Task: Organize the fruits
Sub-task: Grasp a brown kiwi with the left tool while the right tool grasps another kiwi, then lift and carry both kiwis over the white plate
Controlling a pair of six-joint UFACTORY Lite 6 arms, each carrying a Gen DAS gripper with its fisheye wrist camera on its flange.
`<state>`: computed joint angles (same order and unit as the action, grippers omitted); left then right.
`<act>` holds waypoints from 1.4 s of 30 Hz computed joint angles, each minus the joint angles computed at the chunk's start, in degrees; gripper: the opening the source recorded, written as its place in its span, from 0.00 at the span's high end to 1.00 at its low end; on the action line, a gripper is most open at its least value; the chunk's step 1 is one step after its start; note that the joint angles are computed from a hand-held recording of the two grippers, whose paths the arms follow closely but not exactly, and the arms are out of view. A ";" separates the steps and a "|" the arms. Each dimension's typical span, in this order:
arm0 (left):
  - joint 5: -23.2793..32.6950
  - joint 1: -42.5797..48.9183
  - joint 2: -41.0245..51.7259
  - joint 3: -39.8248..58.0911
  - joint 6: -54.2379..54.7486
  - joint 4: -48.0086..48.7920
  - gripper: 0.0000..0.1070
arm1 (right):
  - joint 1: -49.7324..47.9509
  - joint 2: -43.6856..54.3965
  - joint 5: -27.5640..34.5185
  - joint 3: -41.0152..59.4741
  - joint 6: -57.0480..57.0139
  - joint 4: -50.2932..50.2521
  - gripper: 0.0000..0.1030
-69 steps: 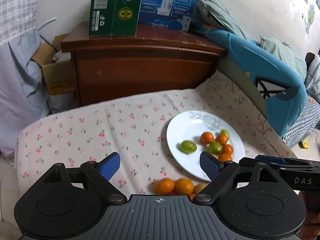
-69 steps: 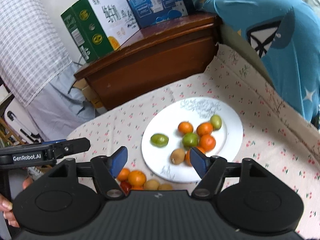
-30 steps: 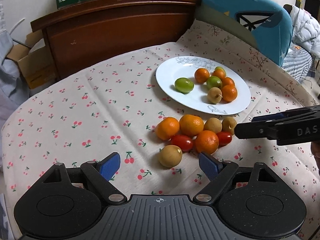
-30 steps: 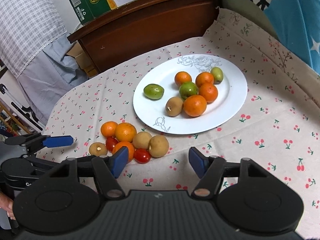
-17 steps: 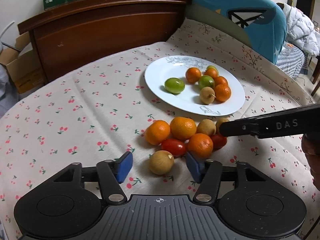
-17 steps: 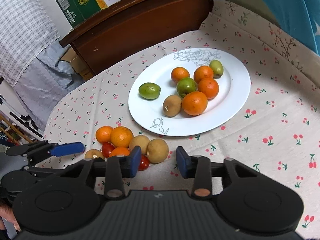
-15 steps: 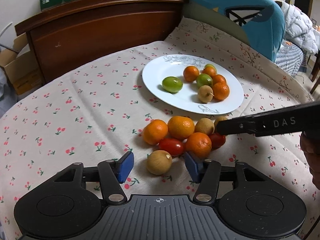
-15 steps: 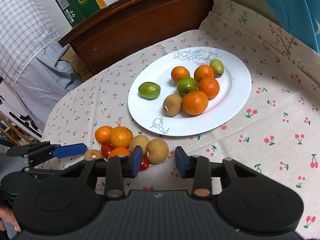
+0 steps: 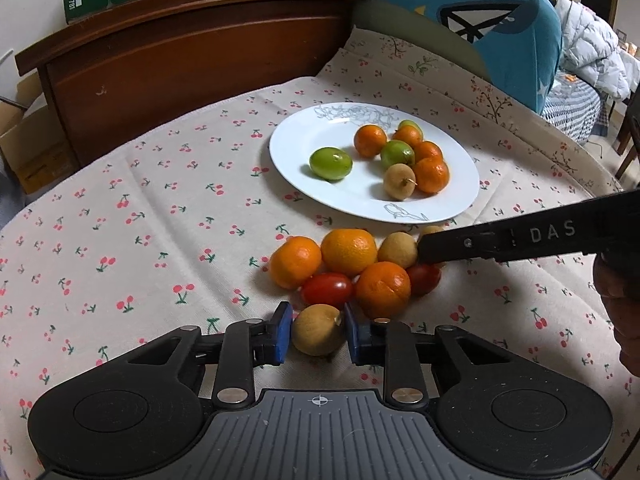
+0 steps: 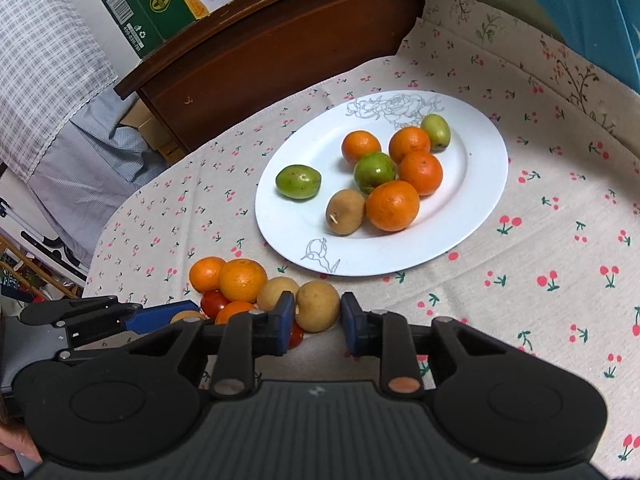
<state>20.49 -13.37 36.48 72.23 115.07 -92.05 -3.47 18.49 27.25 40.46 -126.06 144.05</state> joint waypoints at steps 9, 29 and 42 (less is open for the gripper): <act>-0.99 -0.39 -2.86 -2.69 -1.12 0.42 0.76 | -0.21 -2.11 -1.03 -0.98 2.34 -2.71 0.76; -2.78 -1.75 -8.86 -7.92 1.61 -2.06 0.76 | 0.21 -9.56 -3.03 -5.23 4.87 -7.79 0.76; -3.84 -2.72 -10.70 -8.42 2.11 -3.74 0.76 | -0.54 -11.38 -2.91 -6.04 5.78 -9.11 0.76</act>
<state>16.65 -16.10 25.78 63.82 117.19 -95.79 -4.01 7.11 24.35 34.42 -120.27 134.94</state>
